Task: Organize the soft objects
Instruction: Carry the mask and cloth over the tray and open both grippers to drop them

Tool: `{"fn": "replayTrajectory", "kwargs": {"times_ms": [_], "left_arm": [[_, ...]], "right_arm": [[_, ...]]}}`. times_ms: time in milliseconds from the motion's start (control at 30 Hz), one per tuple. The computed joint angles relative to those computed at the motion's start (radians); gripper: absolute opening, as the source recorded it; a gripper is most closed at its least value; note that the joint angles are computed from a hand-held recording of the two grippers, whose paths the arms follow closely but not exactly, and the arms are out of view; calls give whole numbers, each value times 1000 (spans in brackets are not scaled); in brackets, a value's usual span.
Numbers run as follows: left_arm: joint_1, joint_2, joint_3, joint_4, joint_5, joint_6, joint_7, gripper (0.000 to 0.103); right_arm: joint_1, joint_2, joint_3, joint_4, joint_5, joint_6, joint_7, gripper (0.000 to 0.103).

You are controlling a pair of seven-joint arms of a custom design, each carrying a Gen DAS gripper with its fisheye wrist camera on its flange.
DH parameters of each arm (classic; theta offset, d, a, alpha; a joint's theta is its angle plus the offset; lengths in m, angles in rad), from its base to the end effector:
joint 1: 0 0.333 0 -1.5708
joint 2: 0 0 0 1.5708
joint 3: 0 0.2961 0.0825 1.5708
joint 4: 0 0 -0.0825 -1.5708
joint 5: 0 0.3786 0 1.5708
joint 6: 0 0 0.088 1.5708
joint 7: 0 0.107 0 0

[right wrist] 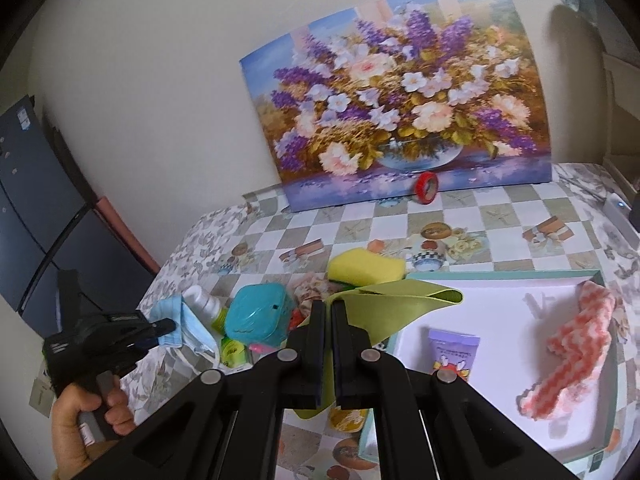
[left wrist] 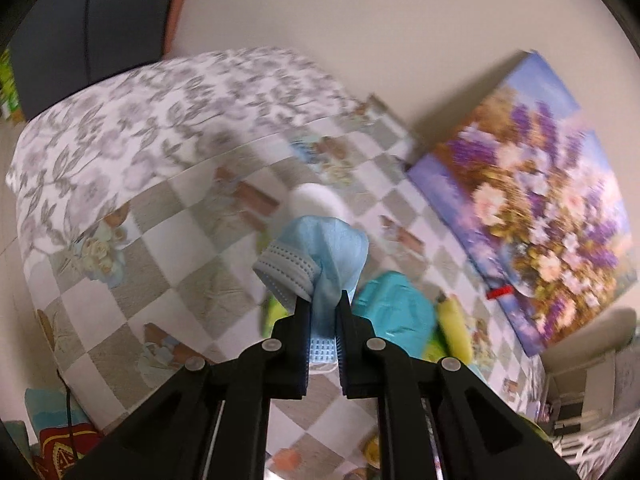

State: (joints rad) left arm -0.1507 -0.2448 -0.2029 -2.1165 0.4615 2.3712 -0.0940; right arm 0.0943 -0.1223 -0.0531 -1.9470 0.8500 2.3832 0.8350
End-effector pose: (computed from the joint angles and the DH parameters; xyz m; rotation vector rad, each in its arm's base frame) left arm 0.4909 -0.1840 0.5537 -2.6141 0.6959 -0.7919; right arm 0.5644 0.0292 0.5807 -1.8096 1.3272 -0.1866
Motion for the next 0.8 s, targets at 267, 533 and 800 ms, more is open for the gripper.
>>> {"fn": "replayTrajectory", "kwargs": {"times_ms": [267,533,800], "left_arm": [[-40,116,-36,165,80,45,106,11],[-104,296,-52,405,75,49,268,11],[-205,628,-53,858,-7,-84,517,11]], "right_arm": [[-30,21,-20,26,13,47,42,4],[-78,49,-31,75,-74,104,163,4],[-112,140,-31,199,-270,83,361,4]]}}
